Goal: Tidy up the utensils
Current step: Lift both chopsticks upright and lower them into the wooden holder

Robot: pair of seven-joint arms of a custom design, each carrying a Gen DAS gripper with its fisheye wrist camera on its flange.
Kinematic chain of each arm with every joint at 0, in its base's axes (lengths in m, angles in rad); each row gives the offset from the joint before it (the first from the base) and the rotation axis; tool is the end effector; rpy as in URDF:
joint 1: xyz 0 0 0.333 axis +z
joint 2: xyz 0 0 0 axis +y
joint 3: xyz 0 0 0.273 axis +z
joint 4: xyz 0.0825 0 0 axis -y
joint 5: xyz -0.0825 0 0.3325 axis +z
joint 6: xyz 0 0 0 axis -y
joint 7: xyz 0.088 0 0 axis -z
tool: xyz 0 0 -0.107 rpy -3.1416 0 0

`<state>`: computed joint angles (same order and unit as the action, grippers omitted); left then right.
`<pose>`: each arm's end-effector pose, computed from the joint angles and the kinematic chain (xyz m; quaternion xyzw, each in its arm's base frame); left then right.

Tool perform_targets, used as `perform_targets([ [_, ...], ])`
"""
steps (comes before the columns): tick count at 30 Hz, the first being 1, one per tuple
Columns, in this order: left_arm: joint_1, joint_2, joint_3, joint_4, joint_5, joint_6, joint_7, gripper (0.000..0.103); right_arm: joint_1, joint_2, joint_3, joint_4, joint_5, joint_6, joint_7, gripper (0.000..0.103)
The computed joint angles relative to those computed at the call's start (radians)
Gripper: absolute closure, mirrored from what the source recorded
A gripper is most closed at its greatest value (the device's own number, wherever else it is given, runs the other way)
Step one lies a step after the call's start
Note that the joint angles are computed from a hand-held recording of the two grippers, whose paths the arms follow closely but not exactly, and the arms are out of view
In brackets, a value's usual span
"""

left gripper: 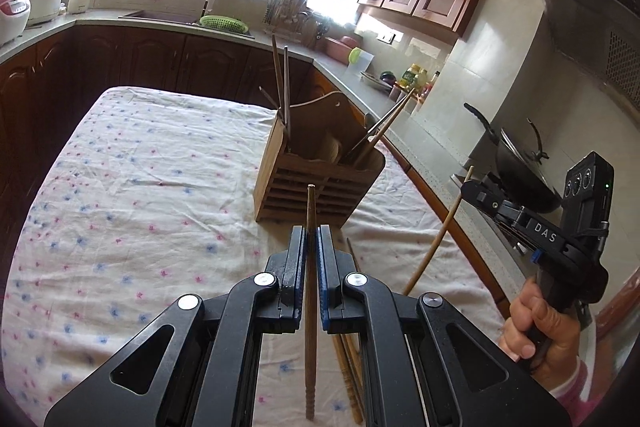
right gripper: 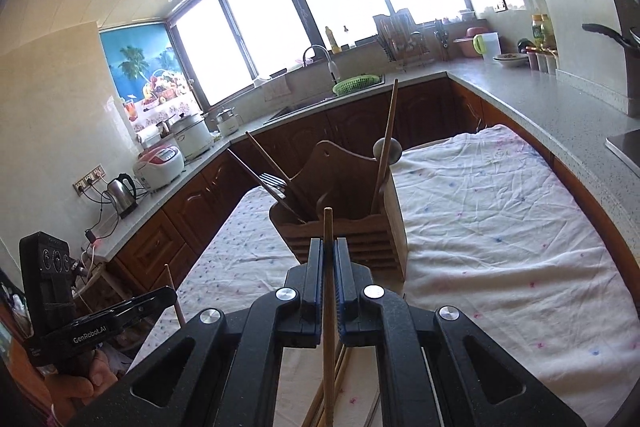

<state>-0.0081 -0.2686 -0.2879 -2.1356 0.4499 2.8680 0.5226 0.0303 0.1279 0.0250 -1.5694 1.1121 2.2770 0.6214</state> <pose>0.4556 -0.1807 0.6033 -0.7127 0.4983 -0.4316 0.2399 0.5888 0.0534 0.6053 -0.7210 0.4325 -0.0681 0.5371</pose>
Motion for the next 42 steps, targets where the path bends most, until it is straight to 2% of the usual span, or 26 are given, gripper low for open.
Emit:
perform_targets([
  [13, 0.036, -0.020, -0.018, 0.015, 0.048, 0.015, -0.030, 0.099, -0.010, 0.003, 0.002, 0.034, 0.051, 0.001, -0.027, 0.098],
  [27, 0.051, 0.018, -0.014, 0.105, 0.121, 0.006, -0.039, 0.099, -0.020, 0.048, 0.016, 0.128, 0.059, 0.022, -0.021, 0.098],
  [35, 0.056, 0.084, 0.002, 0.247, 0.218, -0.024, -0.048, 0.099, -0.036, 0.148, 0.051, 0.302, 0.027, 0.061, 0.040, 0.098],
  [39, 0.042, 0.146, 0.028, 0.353, 0.275, -0.037, -0.057, 0.099, -0.041, 0.238, 0.083, 0.453, -0.017, 0.097, 0.099, 0.098],
  [42, 0.020, 0.209, 0.055, 0.458, 0.316, -0.052, -0.062, 0.099, -0.035, 0.347, 0.105, 0.625, -0.093, 0.118, 0.181, 0.098],
])
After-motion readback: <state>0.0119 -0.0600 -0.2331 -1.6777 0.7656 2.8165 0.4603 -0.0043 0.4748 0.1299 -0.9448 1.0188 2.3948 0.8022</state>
